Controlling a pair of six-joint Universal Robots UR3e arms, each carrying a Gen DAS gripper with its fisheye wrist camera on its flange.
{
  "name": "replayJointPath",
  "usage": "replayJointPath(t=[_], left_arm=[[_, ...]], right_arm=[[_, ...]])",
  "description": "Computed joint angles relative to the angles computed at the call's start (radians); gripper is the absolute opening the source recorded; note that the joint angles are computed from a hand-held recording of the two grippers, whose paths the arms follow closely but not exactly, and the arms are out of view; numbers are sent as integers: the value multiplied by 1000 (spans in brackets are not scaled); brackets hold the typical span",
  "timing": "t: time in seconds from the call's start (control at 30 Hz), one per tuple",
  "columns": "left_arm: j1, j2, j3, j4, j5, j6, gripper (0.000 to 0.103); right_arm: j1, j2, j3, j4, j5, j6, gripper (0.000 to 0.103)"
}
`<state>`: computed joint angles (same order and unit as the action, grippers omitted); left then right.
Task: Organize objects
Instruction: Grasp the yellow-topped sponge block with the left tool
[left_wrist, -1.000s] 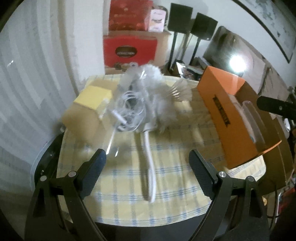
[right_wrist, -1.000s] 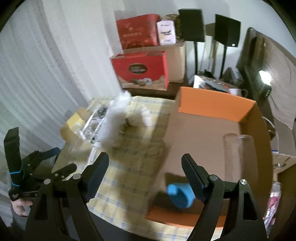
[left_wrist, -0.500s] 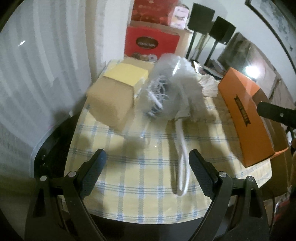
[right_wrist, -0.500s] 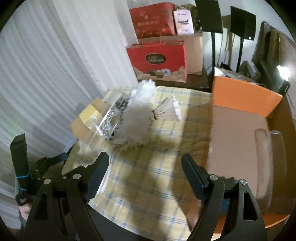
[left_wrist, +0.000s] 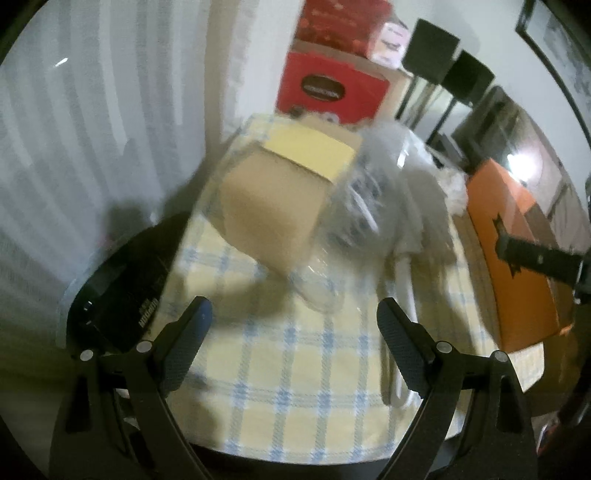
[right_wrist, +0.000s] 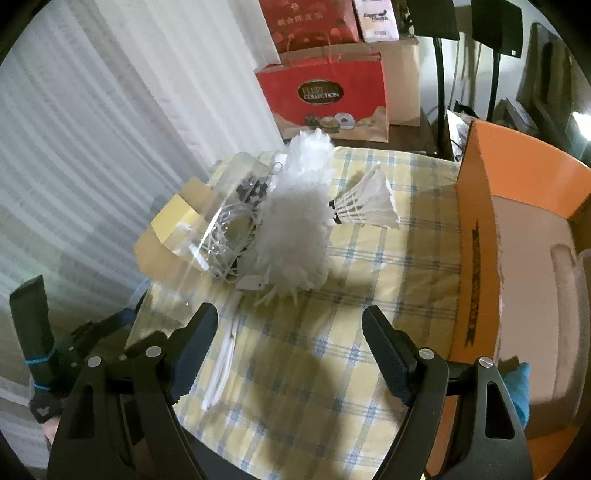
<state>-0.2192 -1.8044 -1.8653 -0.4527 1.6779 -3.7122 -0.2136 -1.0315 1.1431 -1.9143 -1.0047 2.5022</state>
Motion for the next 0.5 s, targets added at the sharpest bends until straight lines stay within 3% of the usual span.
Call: replayJointPath(t=[0.2,0.5], left_arm=[[61,-7,47,-2,21,43,90],[90,-171,270,-67,63,157,91]], right_arm=[[18,54,-66,-7,-14,41,82],[34,155,-245,39,-26,97,82]])
